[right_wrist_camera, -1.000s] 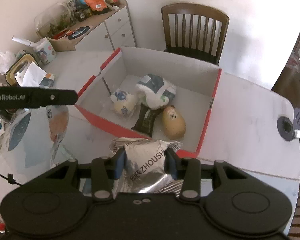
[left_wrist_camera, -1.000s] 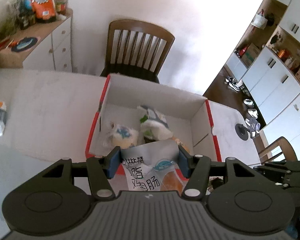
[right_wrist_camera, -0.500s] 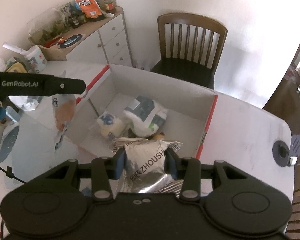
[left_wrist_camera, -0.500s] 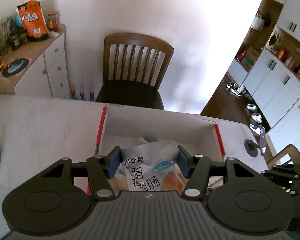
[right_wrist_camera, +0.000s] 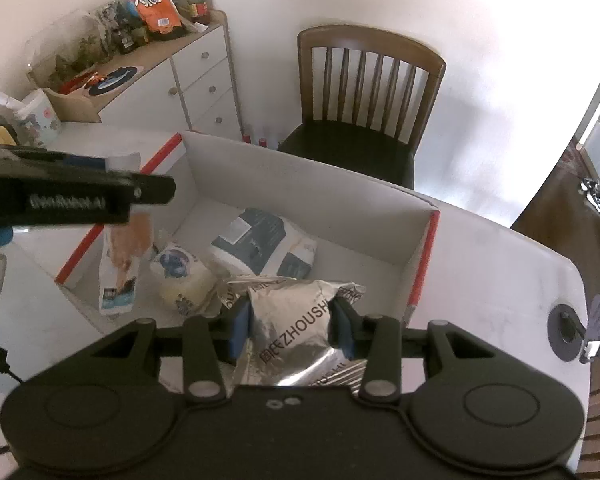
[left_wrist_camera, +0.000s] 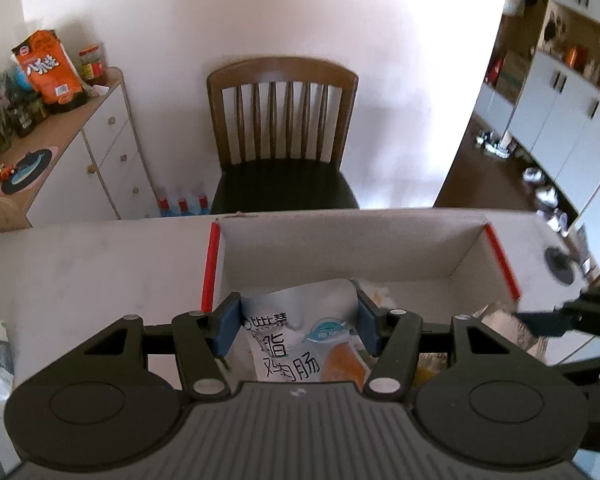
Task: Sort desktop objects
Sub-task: 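Carry the sausage packet over the red box while the right tool carries the foil bag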
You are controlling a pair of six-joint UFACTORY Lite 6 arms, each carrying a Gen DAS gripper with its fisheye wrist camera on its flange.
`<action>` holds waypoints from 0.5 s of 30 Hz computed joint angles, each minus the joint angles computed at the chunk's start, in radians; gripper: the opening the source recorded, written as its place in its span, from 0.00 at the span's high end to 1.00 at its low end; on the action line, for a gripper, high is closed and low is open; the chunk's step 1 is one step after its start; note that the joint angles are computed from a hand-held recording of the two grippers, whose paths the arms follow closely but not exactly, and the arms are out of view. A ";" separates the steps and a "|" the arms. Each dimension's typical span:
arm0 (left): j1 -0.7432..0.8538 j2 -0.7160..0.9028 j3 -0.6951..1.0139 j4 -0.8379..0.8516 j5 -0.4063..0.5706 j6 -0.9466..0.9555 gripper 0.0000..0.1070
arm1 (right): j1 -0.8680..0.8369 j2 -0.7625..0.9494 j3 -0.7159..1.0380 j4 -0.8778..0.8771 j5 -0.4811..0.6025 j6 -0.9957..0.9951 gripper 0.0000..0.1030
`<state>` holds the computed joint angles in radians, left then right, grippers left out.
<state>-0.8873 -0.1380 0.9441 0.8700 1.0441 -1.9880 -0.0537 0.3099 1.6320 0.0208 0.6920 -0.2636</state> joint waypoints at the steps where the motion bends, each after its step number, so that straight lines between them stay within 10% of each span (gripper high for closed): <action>1: 0.008 0.007 -0.006 -0.004 -0.011 0.001 0.46 | 0.000 0.013 0.006 -0.001 -0.003 0.000 0.58; 15: 0.055 0.089 -0.057 -0.034 -0.133 0.028 0.46 | -0.023 0.008 -0.148 0.028 -0.125 -0.037 0.58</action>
<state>-0.8326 -0.0491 0.8871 0.8362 0.9115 -1.9605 -0.0766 0.3179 1.4839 0.0492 0.5666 -0.3002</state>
